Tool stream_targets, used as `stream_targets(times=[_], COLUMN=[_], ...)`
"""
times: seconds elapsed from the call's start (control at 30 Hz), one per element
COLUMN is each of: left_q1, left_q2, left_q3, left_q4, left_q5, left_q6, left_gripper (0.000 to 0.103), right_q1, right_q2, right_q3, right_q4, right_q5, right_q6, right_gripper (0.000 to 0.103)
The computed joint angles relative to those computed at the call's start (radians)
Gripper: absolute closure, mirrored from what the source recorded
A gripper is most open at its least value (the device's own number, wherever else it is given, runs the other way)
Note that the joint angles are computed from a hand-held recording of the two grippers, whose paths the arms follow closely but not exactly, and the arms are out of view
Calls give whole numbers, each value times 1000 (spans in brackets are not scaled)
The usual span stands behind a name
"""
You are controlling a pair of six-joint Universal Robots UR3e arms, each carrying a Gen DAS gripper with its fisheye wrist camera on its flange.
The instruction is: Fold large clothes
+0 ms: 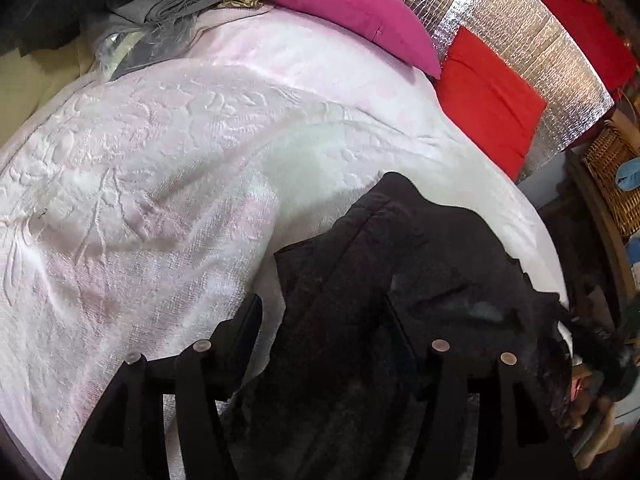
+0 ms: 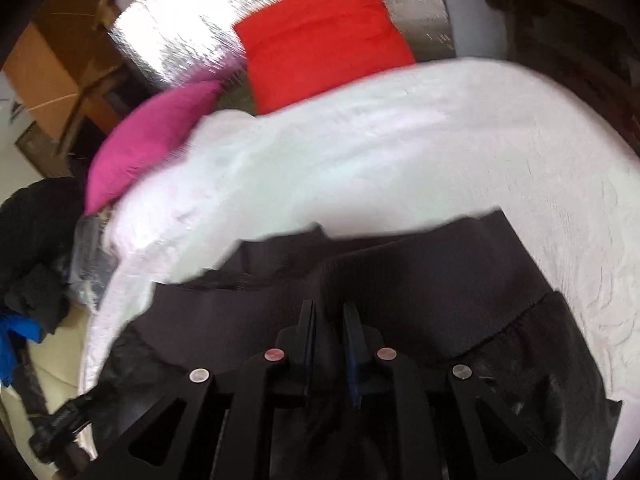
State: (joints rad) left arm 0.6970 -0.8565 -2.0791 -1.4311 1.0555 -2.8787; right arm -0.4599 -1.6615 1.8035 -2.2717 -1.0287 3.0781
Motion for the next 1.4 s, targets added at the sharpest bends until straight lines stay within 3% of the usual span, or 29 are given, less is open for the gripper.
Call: stream_targets(times=[0.07, 0.1, 0.13, 0.2, 0.27, 0.33, 0.4, 0.6, 0.73, 0.87, 0.97, 1.03, 1.13, 1.23, 1.4], left_q1=[24, 18, 33, 25, 39, 19, 6, -104, -145, -118, -79, -61, -75, -89, -163], left_q2=[14, 11, 27, 21, 33, 29, 37, -36, -70, -45, 3, 23, 25, 11, -31], left_q3=[11, 13, 15, 6, 1, -11, -15, -52, -50, -49, -47, -46, -56, -64, -72], left_q4=[-37, -27, -48, -28, -46, -13, 8, 197, 244, 227, 203, 188, 204, 210, 291], left_q5=[-5, 4, 8, 23, 22, 36, 48, 111, 149, 139, 112, 101, 128, 143, 194], left_q6=[30, 29, 48, 40, 40, 18, 10, -85, -110, -92, -75, -65, -70, -86, -132], left_gripper=[41, 41, 41, 41, 41, 41, 41, 41, 41, 42, 41, 40, 38, 38, 38], right_q1=[-13, -5, 10, 43, 138, 230, 314, 486, 523, 453, 329, 203, -22, -191, -217], right_q2=[-38, -49, -61, -102, -77, -24, 66, 391, 542, 421, 198, 54, -104, -99, 87], right_q3=[17, 11, 9, 77, 57, 21, -60, -385, -556, -427, -197, -104, -30, -42, -178], right_q4=[-3, 15, 22, -95, -145, -177, -139, 20, 49, -16, -120, -61, 70, 178, 259], right_q5=[79, 97, 109, 158, 89, 25, -24, -110, -210, -150, -103, -63, -31, 47, 48], right_q6=[-16, -26, -33, -41, -41, -32, -31, 39, 135, 155, 125, 65, -75, -154, -257], right_gripper=[60, 22, 10, 11, 18, 55, 62, 61, 63, 60, 35, 26, 26, 26, 26])
